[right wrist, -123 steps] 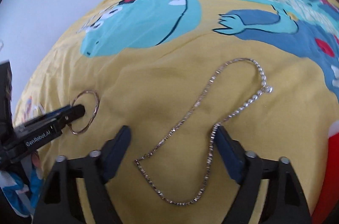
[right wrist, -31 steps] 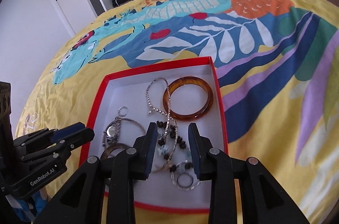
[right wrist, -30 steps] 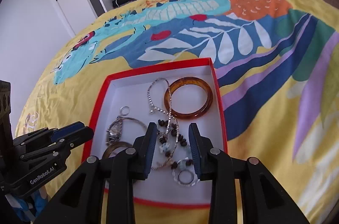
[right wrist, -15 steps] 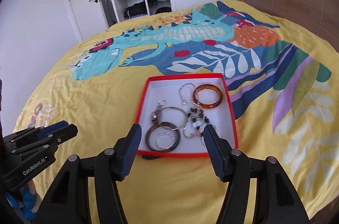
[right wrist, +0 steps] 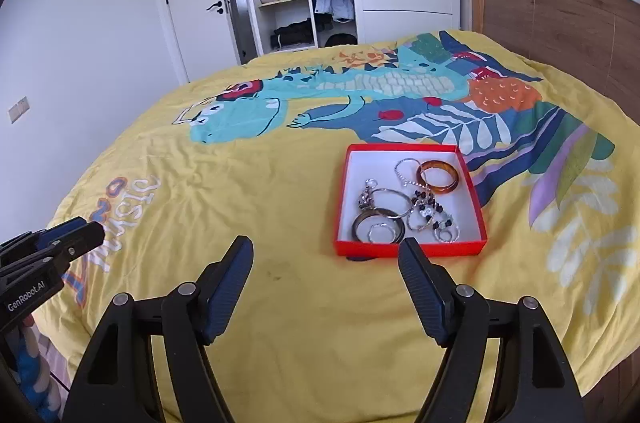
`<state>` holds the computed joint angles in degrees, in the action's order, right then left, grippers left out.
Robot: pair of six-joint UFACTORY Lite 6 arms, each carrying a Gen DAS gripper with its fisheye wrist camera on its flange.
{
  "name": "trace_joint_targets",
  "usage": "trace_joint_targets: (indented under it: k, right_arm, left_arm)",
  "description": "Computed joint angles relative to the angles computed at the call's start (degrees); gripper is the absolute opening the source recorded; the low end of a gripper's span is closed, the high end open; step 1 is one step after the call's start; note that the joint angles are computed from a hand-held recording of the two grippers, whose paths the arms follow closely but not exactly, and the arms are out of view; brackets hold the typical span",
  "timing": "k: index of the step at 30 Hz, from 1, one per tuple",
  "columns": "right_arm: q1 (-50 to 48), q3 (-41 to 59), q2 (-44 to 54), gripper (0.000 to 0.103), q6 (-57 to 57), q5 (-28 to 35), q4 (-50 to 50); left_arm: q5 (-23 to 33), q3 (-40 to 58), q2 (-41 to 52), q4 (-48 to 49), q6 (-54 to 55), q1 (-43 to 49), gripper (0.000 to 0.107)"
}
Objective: Organize jewelry
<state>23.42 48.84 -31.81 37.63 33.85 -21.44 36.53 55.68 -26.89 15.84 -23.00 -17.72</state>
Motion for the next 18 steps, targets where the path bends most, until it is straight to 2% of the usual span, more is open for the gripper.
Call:
trace_joint_targets:
  k: [6,18]
  right_arm:
    - [9.91,-2.79,-5.50,0.076,11.51,6.24,-8.65]
    - [27.52,-5.80,-12.59,0.081,27.27,18.72,-19.33]
  left_arm:
    - [4.62,-5.99,-12.25,-3.30,5.64,6.27,0.032]
    - [10.21,-9.54,-22.16,-3.68,7.84,7.80,0.032]
